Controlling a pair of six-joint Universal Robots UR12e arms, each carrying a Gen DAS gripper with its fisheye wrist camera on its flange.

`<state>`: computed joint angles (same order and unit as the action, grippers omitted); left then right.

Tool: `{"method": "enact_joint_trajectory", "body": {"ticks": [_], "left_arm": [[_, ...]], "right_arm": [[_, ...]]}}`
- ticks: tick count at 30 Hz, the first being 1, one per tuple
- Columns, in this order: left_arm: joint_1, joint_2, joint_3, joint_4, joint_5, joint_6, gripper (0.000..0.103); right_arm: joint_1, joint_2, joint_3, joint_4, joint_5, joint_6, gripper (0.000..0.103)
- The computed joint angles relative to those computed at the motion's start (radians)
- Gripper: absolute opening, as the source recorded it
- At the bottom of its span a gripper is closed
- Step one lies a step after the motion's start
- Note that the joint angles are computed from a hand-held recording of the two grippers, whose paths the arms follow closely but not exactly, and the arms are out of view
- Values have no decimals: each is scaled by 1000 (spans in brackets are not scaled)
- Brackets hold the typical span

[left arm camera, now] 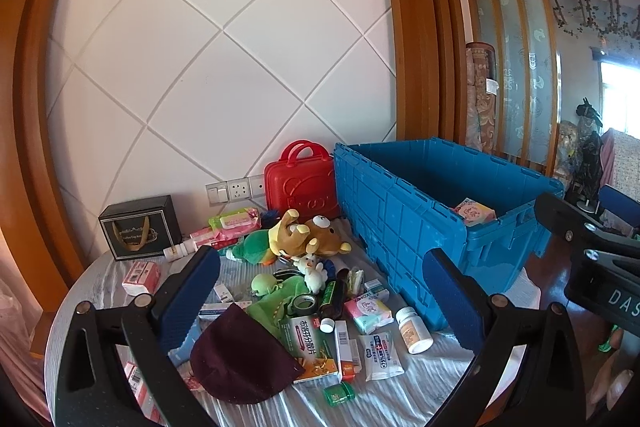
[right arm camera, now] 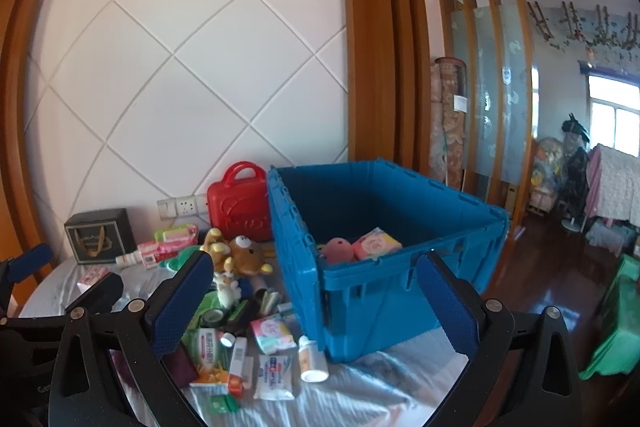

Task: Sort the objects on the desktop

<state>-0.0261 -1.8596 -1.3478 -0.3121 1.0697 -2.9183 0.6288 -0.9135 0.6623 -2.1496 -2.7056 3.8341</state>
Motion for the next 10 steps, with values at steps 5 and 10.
{"method": "enact_joint_trajectory", "body": {"ticks": [5,10], "left_arm": [[5,-2,-9,39,-25,9,103],[0,-7,-7,36,-1,9,103]], "right_arm": [[-3,6,-6,-6,12,-7,103],[-4,7,-7,-5,13,-5,103]]}}
